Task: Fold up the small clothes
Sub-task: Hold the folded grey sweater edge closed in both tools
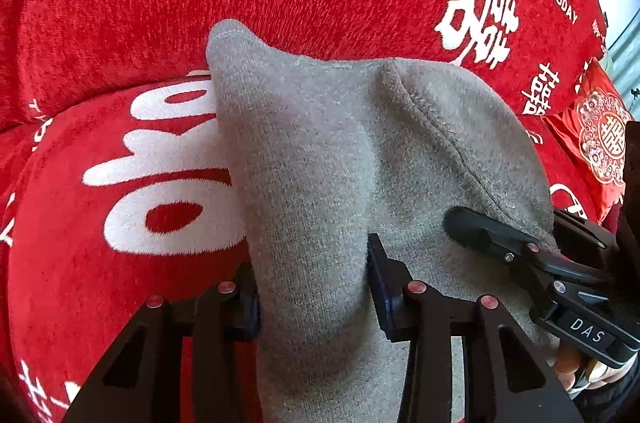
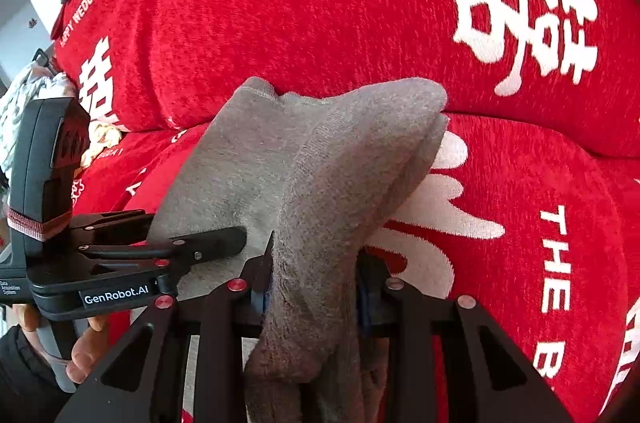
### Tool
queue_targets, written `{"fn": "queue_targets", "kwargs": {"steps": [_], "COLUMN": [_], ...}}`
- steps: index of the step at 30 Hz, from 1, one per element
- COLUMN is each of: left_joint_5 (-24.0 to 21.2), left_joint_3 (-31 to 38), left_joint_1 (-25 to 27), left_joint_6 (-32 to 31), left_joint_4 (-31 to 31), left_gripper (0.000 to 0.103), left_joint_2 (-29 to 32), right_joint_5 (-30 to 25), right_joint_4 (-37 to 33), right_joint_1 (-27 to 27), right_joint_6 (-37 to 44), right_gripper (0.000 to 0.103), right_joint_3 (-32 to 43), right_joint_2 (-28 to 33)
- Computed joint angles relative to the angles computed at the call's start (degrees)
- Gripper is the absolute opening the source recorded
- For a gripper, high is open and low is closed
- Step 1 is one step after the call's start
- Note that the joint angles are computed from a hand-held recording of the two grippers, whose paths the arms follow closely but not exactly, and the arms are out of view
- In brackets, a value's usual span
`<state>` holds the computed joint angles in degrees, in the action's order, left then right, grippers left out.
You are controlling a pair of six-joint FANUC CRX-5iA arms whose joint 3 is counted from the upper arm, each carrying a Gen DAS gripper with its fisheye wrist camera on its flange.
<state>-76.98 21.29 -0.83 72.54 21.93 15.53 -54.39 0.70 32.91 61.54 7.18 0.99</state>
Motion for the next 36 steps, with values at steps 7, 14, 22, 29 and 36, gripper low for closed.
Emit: {"fn": "queue_targets", "kwargs": {"steps": [7, 14, 22, 29, 36], "left_joint_5": [-0.35, -0.43, -0.25, -0.22, -0.45], "left_joint_3": [-3.84, -7.33, -12.43, -16.62, -20.80], "left_joint_1": [1.52, 2.30, 4.12, 5.42, 6.74], "left_joint_6": [-1.45, -2.40, -4.57, -5.61, -5.82], "left_joint_4": [0.78, 0.40, 0.79, 0.34, -0.51], "left_gripper": [0.044, 0.044, 0.044, 0.044, 0.044], "left_joint_2": [-4.52, -9.21, -15.24, -20.11, -24.82], "right_joint_5": [0.37, 0.37, -0.48, -0.81, -3.07], "right_joint_4": [3.21, 8.49, 15.45, 20.15, 25.40], "right_joint_1": [3.39, 8.11, 14.25, 18.92, 24.57], "right_joint_6": [-3.87, -9.30, -16.43, -22.22, -29.02], "right_gripper": [0.033, 0.033, 0.033, 0.033, 0.033], "right_joint_3": [-2.75, -6.51, -10.08, -13.98, -17.35], "right_joint_2": [-3.35, -7.35, -10.91, -14.02, -15.93]}}
